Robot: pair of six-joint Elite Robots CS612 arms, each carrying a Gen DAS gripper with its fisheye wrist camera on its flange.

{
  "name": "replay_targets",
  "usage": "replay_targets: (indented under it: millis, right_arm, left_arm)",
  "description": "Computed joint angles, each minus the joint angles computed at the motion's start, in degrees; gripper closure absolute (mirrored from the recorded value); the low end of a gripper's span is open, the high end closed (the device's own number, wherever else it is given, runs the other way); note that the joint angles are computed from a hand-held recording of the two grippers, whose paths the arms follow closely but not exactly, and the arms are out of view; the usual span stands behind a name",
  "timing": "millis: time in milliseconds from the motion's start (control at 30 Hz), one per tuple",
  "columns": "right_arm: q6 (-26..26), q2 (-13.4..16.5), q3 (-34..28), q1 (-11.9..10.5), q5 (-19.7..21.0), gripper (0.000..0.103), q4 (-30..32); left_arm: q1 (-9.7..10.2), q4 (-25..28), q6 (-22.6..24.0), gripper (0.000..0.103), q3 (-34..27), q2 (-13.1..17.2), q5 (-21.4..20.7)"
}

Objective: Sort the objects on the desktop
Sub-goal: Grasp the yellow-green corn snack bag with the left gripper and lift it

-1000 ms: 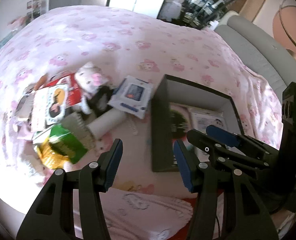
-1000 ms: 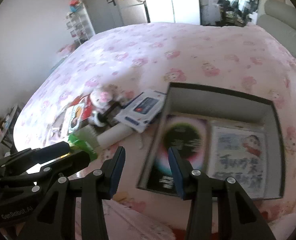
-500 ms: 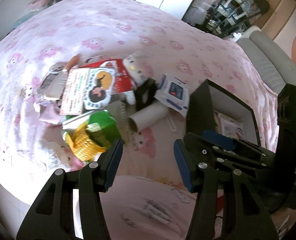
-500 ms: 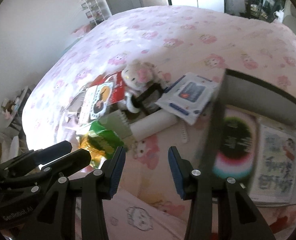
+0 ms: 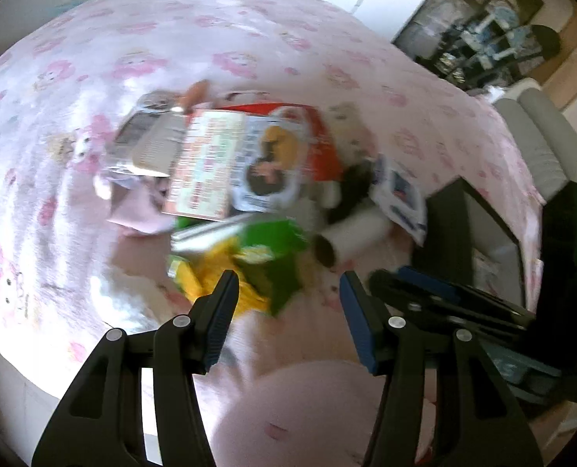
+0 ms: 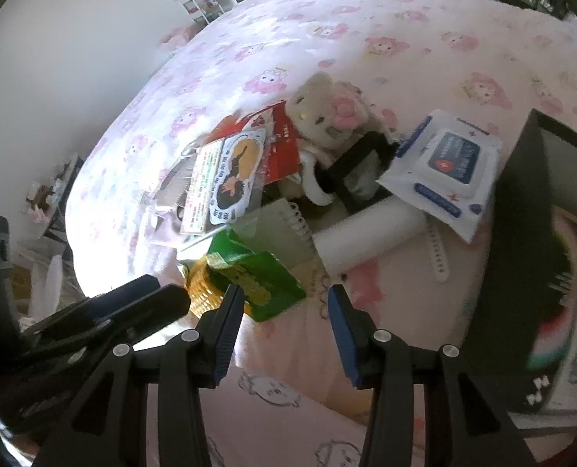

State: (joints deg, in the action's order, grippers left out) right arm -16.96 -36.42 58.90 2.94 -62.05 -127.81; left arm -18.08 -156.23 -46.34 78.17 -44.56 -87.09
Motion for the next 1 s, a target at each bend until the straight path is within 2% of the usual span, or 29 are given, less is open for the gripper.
replay_targets:
  millis: [133, 367, 467, 567, 700, 767, 833, 900, 1000]
  right_arm:
    - [-0.69, 1.56, -2.11, 0.57, -1.11, 0.062, 1.71]
    - [-0.04, 4.23, -5.72, 1.26, -1.79, 0.062, 3.46]
    - [-1.00, 5.44, -7.48, 1.85, -3.06, 0.062, 4.29]
    - [-2.83, 6.80, -9.57, 2.44, -4.67, 0.062, 7.22]
    - [-4.71, 8.26, -11.78, 2.77, -4.23, 0.062, 11.92]
    - [-6.00, 9.23, -13.43, 2.76, -2.61, 0.062, 15.34]
    - [-7.02, 9.92, -14.71, 2.64, -0.71, 0.069, 17.93]
    - [-7.95, 9.76, -14.47, 2.44, 1.23, 0.077, 18.09]
    - [-8.20, 8.78, -12.91, 1.91, 4.38, 0.081, 17.38]
  left_arm:
    - [1.03, -0.07, -3.35, 0.048, 1.14, 0.41, -0.90]
    - [2.90, -4.63, -7.42, 0.046, 3.53, 1.60, -8.68]
    - [3.50, -6.65, -8.71, 0.045, 3.21, 2.59, -10.66]
    - [3.86, -6.34, -8.89, 0.040, 2.09, 3.54, -11.62]
    - [4.18, -4.69, -8.50, 0.038, 0.87, 4.37, -12.64]
    - [4.42, -5.00, -8.51, 0.039, 0.67, 4.71, -13.91]
    - [4.22, -4.48, -7.14, 0.040, 0.61, 4.51, -13.33]
    - [3.94, -4.63, -6.24, 0.041, 0.71, 4.22, -12.35]
    - [3.58, -6.23, -6.21, 0.042, 1.78, 3.36, -11.33]
